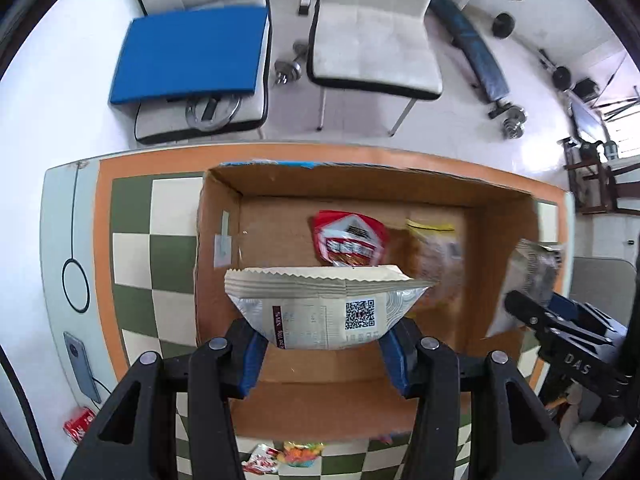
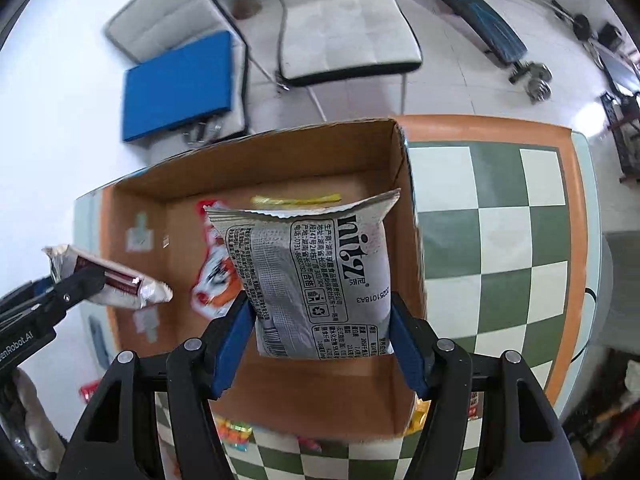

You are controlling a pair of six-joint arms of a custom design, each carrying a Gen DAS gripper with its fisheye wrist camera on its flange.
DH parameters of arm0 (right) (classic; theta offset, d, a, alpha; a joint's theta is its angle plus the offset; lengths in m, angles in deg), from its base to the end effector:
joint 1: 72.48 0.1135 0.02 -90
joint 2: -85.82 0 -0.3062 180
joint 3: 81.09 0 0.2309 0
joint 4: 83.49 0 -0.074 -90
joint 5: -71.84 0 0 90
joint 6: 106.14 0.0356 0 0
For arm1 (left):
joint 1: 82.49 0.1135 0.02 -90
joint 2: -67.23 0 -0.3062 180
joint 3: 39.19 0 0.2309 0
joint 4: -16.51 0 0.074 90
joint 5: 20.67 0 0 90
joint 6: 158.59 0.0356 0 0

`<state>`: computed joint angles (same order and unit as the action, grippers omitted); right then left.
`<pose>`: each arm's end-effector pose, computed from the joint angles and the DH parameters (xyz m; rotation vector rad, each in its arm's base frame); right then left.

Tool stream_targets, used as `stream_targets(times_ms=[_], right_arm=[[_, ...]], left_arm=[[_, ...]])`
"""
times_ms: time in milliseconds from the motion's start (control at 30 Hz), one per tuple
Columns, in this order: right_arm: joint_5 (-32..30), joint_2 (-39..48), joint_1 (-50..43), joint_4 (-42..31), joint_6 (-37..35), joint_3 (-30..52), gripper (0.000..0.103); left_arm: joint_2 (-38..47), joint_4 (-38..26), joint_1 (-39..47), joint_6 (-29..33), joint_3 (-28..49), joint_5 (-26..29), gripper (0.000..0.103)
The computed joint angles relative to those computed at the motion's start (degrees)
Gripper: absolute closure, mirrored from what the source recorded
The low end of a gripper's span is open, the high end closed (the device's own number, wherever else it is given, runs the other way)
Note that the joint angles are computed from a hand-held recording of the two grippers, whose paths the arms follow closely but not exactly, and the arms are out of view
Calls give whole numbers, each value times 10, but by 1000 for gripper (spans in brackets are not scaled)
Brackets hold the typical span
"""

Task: Organize snacks
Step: 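Lower both white packets into the box and open both tools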

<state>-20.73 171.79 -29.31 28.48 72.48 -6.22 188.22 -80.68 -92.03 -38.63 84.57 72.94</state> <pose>0.1781 0.1693 0.2669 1.1879 2.8534 0.2967 0.3939 -0.0685 0.2779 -1.0355 -2.8951 0.1164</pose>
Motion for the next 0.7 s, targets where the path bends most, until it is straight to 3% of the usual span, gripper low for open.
stream_targets(times_ms=[167, 433, 500, 567, 633, 700], right_arm=[[-42, 41, -73, 35, -58, -35, 35], [-77, 74, -103, 53, -89, -47, 34], [-86, 77, -104, 59, -95, -49, 18], [-83, 79, -101, 54, -97, -42, 16], [-75, 82, -96, 38, -97, -28, 16], [-67, 75, -91, 33, -93, -24, 15]], left_arm=[[52, -1, -7, -19, 28, -27, 56], [92, -34, -12, -26, 65, -42, 53], [92, -40, -12, -28, 71, -45, 53], [93, -51, -10, -31, 82, -37, 46], [87, -52, -8, -35, 87, -31, 27], [78, -52, -5, -39, 88, -25, 25]])
